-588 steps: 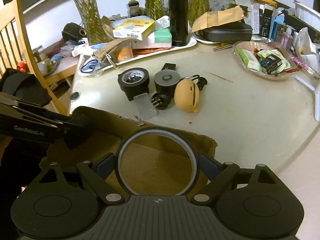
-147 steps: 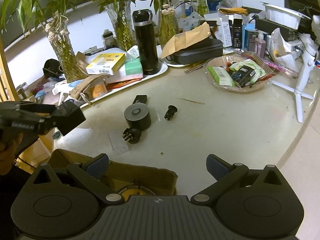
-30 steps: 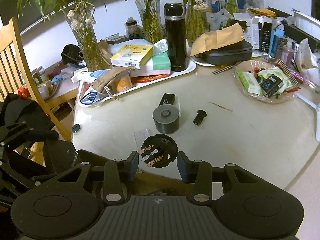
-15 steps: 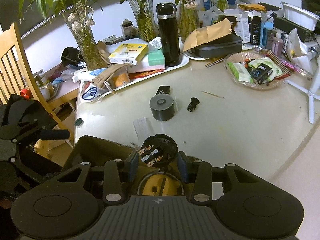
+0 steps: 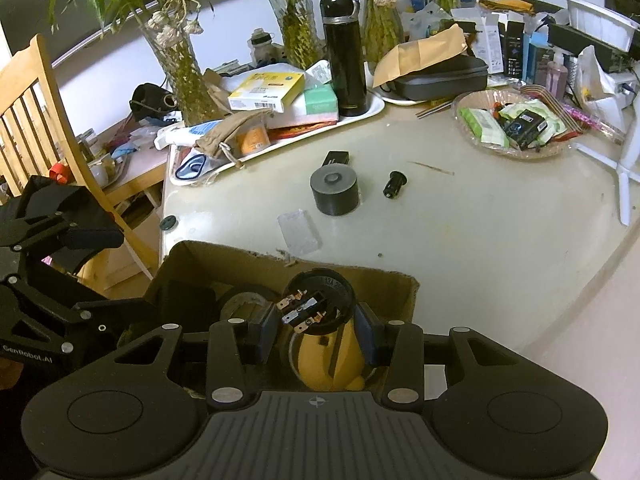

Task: Organize rigid objects
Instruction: 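Lower the black block and round plug into the box, opening both grippers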

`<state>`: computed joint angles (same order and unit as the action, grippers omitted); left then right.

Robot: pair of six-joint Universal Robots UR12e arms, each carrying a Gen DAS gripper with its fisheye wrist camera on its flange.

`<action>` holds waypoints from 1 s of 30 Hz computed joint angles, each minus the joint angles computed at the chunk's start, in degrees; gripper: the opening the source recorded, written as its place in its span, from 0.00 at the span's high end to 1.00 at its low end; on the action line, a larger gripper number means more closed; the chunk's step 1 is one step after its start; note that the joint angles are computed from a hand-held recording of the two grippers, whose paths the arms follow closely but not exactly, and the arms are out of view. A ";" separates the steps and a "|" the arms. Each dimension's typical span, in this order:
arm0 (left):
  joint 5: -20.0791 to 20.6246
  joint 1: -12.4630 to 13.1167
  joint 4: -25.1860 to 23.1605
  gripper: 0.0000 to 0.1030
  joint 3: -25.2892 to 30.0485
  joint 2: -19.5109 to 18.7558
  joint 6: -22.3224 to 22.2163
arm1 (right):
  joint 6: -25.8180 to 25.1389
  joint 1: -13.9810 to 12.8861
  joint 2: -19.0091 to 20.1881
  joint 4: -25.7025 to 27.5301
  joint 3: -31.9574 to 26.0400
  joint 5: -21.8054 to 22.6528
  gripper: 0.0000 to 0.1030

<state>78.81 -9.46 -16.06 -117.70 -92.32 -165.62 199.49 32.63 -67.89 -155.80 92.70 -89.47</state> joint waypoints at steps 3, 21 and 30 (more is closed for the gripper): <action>0.27 0.23 -0.65 0.15 -0.18 0.22 -0.45 | -0.13 0.10 0.06 0.08 -0.12 0.45 0.57; -1.33 1.14 -3.36 0.15 -0.08 0.47 -0.87 | -3.21 1.09 1.57 2.30 -2.60 0.89 0.07; -0.63 0.66 -4.39 0.15 0.21 0.33 0.06 | -3.53 1.50 1.40 5.28 -2.72 -1.89 0.00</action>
